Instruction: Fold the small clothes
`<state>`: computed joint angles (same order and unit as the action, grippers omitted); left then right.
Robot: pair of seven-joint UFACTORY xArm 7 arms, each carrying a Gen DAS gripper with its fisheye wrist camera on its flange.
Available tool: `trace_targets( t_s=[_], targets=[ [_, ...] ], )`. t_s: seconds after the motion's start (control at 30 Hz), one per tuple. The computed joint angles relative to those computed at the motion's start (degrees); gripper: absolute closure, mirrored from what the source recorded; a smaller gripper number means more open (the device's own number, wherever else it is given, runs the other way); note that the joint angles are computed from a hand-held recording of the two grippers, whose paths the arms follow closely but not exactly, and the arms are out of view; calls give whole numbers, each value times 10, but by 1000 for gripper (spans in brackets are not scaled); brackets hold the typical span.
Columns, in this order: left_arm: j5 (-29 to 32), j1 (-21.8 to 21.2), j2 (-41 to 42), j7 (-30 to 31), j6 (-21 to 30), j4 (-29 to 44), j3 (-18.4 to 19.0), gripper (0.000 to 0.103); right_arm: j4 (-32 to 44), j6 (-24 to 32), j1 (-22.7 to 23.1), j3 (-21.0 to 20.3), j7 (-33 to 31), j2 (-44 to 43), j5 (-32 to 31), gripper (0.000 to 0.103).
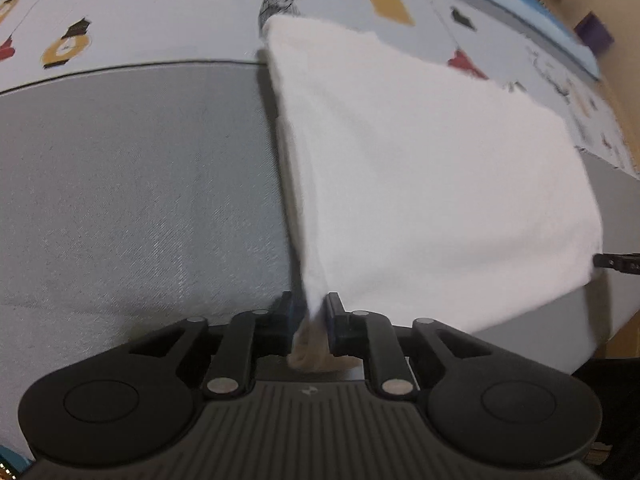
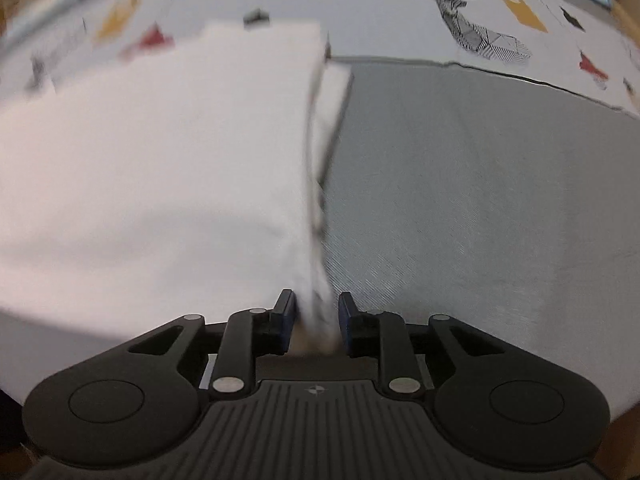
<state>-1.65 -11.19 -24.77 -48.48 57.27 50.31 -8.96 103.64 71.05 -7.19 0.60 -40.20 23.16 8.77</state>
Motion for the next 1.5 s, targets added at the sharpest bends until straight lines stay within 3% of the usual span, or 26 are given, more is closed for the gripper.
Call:
trace_targets(
  t_s=[0.1,0.2,0.27,0.4,0.47,0.57,0.87,0.93,1.0,1.03,1.23,1.4,1.5],
  targets=[
    [3,5,-5,-10,8,-2,1,86,13,-4,-5,0,11,-1,12,74],
    [21,14,-23,-35,-13,-8,-7,81,-9,-66,-16,8,1,-38,56,74],
    [25,24,-45,-66,-53,-26,-9,63,-26,-106,-30,17,-8,-68,122,74],
    [22,40,-55,-104,-95,-42,-4,52,-76,-153,-55,26,-89,-127,278,72],
    [15,42,-47,-111,-102,-43,1,50,-116,-180,-50,18,-129,-153,319,72],
    [2,40,-28,-108,-105,-40,12,37,-135,-182,-27,0,-96,-159,279,72],
    [-3,40,42,-104,-126,-21,20,32,-108,-192,-11,-4,-24,-123,242,72],
    [5,39,54,-105,-137,-15,16,32,-98,-191,-14,-2,-19,-113,238,72],
    [5,33,63,-99,-155,-13,16,47,-98,-197,-16,1,-20,-110,231,72],
    [-5,27,69,-88,-167,-12,20,63,-97,-197,-17,2,-19,-110,229,72],
    [7,15,91,-60,-174,1,14,82,-99,-200,-19,6,-16,-109,225,72],
    [68,28,65,-92,-165,0,-8,87,-111,-209,-13,10,-13,-117,225,72],
    [113,38,50,-124,-80,24,-24,87,-125,-217,-6,12,-8,-123,227,72]
  ],
)
